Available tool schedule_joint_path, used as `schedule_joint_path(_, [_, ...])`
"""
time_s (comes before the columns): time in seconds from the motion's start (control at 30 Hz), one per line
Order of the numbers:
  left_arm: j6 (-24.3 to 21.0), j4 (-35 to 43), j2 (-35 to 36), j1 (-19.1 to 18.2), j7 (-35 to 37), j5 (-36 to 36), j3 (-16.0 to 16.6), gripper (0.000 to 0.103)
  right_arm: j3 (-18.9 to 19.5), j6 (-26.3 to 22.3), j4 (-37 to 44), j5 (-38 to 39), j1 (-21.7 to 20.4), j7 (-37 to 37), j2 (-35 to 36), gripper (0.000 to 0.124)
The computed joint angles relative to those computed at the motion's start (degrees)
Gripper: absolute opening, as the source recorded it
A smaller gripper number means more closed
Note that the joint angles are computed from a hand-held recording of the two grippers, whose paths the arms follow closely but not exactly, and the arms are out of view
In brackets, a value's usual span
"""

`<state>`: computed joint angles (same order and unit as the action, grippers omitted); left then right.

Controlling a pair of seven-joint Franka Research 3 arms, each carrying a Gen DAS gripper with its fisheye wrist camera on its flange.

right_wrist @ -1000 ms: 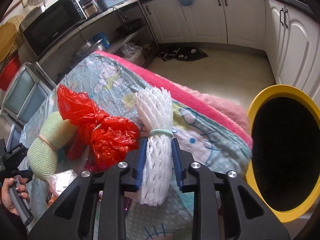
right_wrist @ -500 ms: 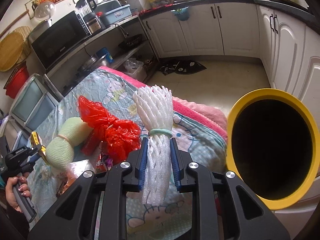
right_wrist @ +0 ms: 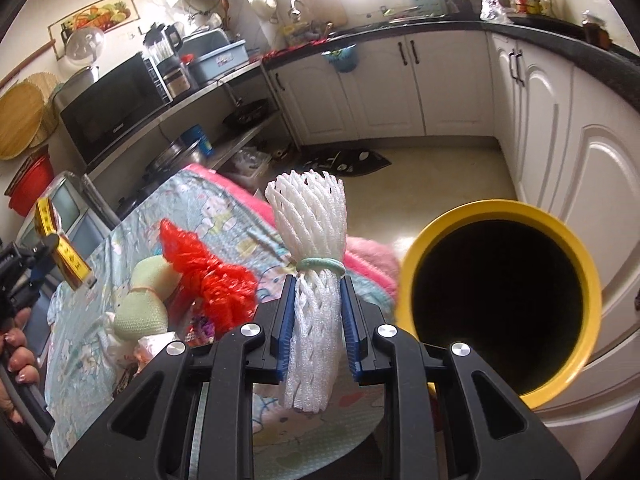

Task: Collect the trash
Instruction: 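Carry both items over the yellow bin and open both tools to drop them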

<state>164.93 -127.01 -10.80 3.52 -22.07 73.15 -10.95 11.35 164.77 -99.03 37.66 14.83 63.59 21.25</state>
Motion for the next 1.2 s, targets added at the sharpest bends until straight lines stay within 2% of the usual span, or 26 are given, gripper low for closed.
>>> schedule_joint_path(0.13, [1.92,6.96,6.27,-2.02,2.45,0.66,-0.54,0.023,-0.67,1.61,-1.33,0.37,-0.36,0.68,-1.21,0.021])
schedule_joint_path(0.37, [3.83,17.71,16.33,-8.31,6.54,1.04,1.38,0.023,-2.80,4.38,-2.86,-0.94,-1.25,4.62,-2.27,0.021])
schedule_joint_path(0.57, [6.26,26.06,25.16,-12.82,17.06,-6.32,2.28,0.024,-3.72,7.31,-4.23,-2.12,-2.79,7.75,-2.24,0.021])
schedule_joint_path(0.67, [6.26,30.39,29.91,-13.79,25.71,-12.98,0.94,0.024,-4.27,8.20,-4.36,-2.85,-3.50,9.50,-1.71,0.021])
schedule_joint_path(0.87, [4.90,38.52,39.47,-13.02,44.39,-26.89,-4.91,0.024,-4.31,7.91,-3.49,-3.11,-5.97,11.62,0.07,0.021])
schedule_joint_path(1.07, [2.11,47.16,48.49,-12.69,58.37,-36.57,-9.54,0.024,-4.64,6.21,-2.14,-4.18,-7.31,13.76,2.67,0.023])
schedule_joint_path(1.17, [0.27,50.78,51.62,-13.04,63.39,-40.20,-10.69,0.024,-4.17,5.40,-1.44,-4.00,-8.22,13.82,3.95,0.024])
schedule_joint_path(1.2, [-0.65,52.41,52.81,-13.25,65.15,-41.36,-11.03,0.024,-4.10,5.47,-1.35,-4.00,-8.32,13.87,4.29,0.028])
